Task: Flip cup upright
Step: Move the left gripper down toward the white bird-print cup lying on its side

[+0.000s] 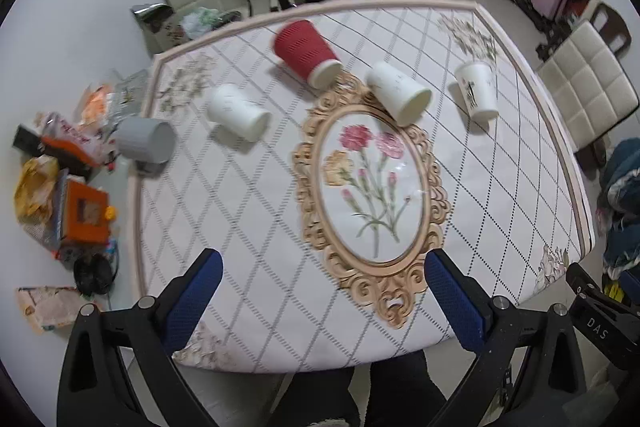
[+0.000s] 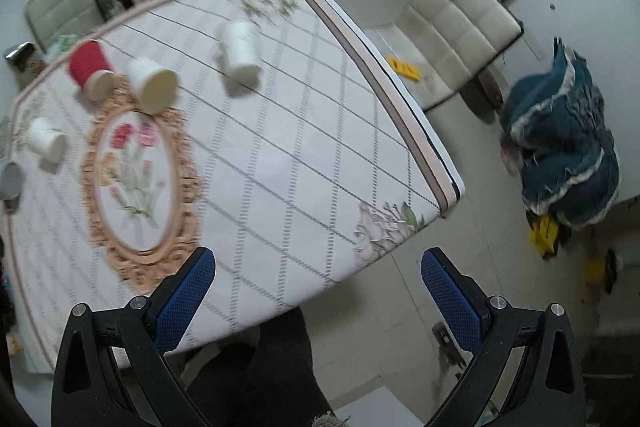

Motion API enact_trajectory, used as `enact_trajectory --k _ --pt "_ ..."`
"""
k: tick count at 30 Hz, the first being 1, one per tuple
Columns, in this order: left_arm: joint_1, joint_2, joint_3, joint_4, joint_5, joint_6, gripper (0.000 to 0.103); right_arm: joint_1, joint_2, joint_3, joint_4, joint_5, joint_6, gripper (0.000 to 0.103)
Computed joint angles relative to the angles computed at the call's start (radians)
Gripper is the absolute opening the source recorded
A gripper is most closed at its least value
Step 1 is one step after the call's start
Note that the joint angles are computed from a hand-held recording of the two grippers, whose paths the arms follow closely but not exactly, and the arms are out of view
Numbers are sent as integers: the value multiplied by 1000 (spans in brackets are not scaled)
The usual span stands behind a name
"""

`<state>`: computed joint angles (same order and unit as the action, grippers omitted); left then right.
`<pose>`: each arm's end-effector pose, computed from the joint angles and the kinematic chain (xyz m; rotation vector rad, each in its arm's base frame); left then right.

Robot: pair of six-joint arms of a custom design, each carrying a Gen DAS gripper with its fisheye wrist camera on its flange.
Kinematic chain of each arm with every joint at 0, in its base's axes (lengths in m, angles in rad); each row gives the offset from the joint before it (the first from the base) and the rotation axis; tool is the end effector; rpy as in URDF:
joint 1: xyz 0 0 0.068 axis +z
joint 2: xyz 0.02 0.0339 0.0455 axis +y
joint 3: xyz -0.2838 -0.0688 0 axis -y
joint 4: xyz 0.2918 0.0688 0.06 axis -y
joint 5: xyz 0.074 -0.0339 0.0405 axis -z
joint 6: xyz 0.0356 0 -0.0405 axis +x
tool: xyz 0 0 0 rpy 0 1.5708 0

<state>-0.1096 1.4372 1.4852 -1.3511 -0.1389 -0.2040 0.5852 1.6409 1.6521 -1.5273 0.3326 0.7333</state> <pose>0.2984 -0.0279 0.3633 -0.1613 2.8484 0.1360 0.2872 0.1764 0.3524 0.2260 2.8675 -0.3334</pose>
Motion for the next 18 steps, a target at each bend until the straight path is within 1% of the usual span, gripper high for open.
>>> enact_trajectory --k 2,5,9,12,13,16,18 --pt "-40 60 21 13 6 -35 103 -62 -13 -69 59 -19 -53 103" --pt "-102 164 71 38 5 -86 103 -142 18 -110 125 -54 -134 103" --pt "-158 315 188 42 6 -124 103 -237 103 -98 190 -95 -231 101" --pt "-187 445 316 28 11 -133 103 -306 187 -54 229 -112 -316 100" --pt "-195 498 372 18 18 -133 103 -320 196 -62 272 -100 -340 99" --pt "-214 632 527 -22 29 -134 103 -371 285 19 278 -111 -407 95" --pt "-221 733 659 -55 40 -132 103 -401 346 83 276 -112 -443 92"
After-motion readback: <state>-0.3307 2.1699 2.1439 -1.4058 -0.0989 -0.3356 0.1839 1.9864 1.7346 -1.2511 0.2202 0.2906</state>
